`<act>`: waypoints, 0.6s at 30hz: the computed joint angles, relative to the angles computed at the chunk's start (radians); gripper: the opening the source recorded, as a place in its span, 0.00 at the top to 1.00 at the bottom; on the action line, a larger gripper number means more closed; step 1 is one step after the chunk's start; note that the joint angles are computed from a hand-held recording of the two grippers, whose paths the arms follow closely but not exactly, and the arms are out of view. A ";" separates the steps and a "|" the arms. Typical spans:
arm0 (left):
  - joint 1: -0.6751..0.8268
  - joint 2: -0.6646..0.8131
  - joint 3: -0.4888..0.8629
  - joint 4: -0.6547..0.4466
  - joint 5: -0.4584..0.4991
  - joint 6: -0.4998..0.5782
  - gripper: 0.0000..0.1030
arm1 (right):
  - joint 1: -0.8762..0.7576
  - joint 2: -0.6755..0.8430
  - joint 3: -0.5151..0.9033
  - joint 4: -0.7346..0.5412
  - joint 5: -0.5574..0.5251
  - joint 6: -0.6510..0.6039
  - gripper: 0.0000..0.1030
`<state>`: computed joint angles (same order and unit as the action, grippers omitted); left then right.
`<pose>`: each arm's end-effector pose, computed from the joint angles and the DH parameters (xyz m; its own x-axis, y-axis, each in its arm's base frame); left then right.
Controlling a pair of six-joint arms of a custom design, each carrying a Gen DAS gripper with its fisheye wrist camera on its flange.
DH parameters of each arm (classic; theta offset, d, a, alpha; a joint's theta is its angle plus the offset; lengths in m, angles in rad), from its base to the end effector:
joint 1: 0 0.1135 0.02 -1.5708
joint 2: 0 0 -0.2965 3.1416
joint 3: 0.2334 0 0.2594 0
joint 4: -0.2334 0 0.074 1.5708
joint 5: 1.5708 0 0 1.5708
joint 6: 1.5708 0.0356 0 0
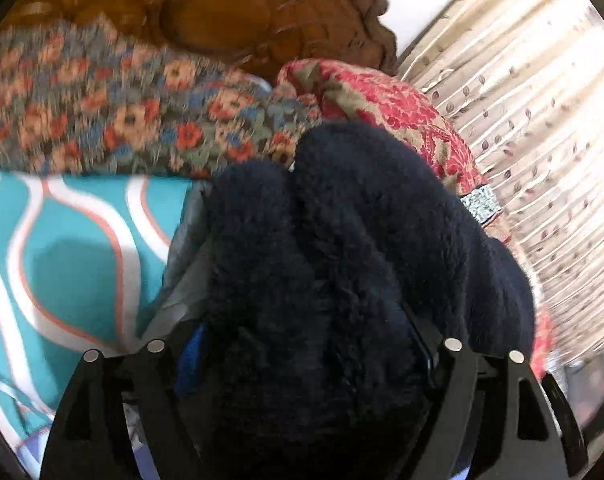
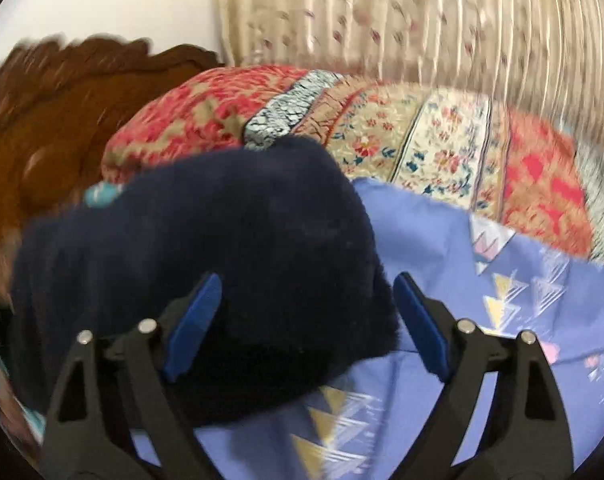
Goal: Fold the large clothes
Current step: 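Lift the folded jacket with both grippers and carry it toward the grey clothes stack, then lower the jacket onto the grey clothes stack and open both grippers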
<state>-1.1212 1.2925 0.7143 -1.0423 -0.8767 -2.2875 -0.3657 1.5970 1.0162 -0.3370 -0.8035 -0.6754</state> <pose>0.1019 -0.1483 0.2143 -0.1618 -0.7746 -0.6114 -0.7166 0.5182 -0.4668 0.3189 -0.0947 0.2432 -0.4788 -0.2814 -0.8316 -0.5887 0.8056 0.0663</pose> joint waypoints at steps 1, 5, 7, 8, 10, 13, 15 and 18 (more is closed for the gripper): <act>0.001 0.002 0.006 -0.005 0.001 0.020 0.06 | -0.032 -0.026 -0.048 -0.013 -0.039 -0.083 0.18; 0.024 -0.045 0.013 -0.064 0.000 0.065 0.06 | -0.013 -0.022 -0.119 -0.049 -0.029 -0.195 0.29; 0.054 -0.078 0.000 -0.063 0.005 0.097 0.06 | 0.104 -0.016 -0.094 -0.056 0.083 -0.101 0.41; 0.083 -0.100 -0.010 -0.043 0.011 0.132 0.05 | 0.215 0.015 -0.037 -0.074 0.165 -0.002 0.41; 0.180 -0.135 -0.014 -0.024 0.018 0.236 0.05 | 0.350 0.067 0.054 -0.082 0.285 0.148 0.41; 0.334 -0.164 -0.013 -0.026 0.045 0.416 0.04 | 0.499 0.130 0.178 -0.093 0.382 0.234 0.40; 0.464 -0.209 -0.061 0.113 0.103 0.618 -0.01 | 0.577 0.201 0.229 -0.076 0.482 0.226 0.40; 0.562 -0.195 -0.122 0.297 0.144 0.775 -0.04 | 0.626 0.359 0.308 -0.087 0.576 0.202 0.39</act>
